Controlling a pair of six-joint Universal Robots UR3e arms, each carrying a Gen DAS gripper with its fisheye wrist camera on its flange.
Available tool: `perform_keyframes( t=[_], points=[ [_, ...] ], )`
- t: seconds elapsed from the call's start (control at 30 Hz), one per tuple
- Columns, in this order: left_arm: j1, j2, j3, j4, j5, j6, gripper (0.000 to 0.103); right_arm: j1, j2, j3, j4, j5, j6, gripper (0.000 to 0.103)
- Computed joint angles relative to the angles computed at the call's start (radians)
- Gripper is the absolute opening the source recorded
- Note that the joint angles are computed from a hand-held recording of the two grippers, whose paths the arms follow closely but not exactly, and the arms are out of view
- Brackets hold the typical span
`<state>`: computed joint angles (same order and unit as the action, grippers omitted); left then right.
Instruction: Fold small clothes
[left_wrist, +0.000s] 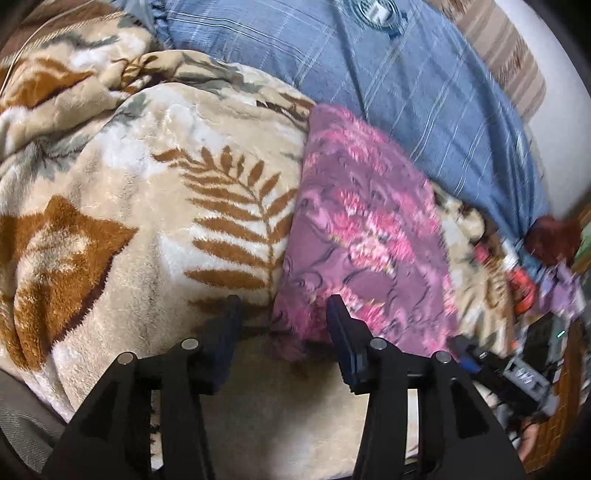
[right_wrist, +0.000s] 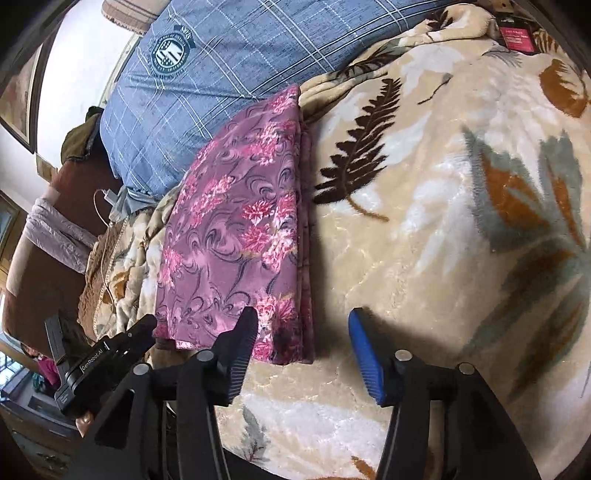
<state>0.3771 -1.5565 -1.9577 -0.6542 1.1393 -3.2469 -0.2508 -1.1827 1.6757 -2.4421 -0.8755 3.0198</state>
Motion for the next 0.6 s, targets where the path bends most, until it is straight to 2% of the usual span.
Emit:
perform_keyframes(
  t=[0.1, 0.2, 0.27, 0.37, 0.43, 0.57, 0.6],
  points=[
    [-0.046, -0.005, 0.015, 0.002, 0.078, 0.006, 0.045, 0.02, -0.011, -0.002, -0.001, -0.036, -0.002, 0.057],
    [-0.083, 0.044, 0.0, 0.017, 0.163, 0.005, 0.049, 0.021, -0.045, -0.009, 0.057, -0.066, 0.011, 0.057],
    [-0.125, 0.1, -0.001, 0.001, 0.237, 0.02, 0.054, 0.02, -0.103, 0.019, 0.081, -0.112, 0.029, 0.058],
    [-0.167, 0.186, -0.007, -0.038, 0.299, 0.028, 0.063, 0.043, -0.191, 0.039, 0.13, -0.212, 0.029, 0.06],
    [-0.21, 0.244, -0.005, -0.062, 0.364, 0.019, 0.064, 0.055, -0.265, 0.056, 0.16, -0.243, 0.011, 0.06],
    [-0.327, 0.323, 0.004, -0.029, 0.531, 0.033, 0.064, 0.059, -0.403, 0.075, 0.209, -0.246, -0.01, 0.063],
    [-0.343, 0.327, 0.017, -0.032, 0.549, 0.035, 0.064, 0.056, -0.437, 0.078, 0.218, -0.245, -0.009, 0.064]
  ],
)
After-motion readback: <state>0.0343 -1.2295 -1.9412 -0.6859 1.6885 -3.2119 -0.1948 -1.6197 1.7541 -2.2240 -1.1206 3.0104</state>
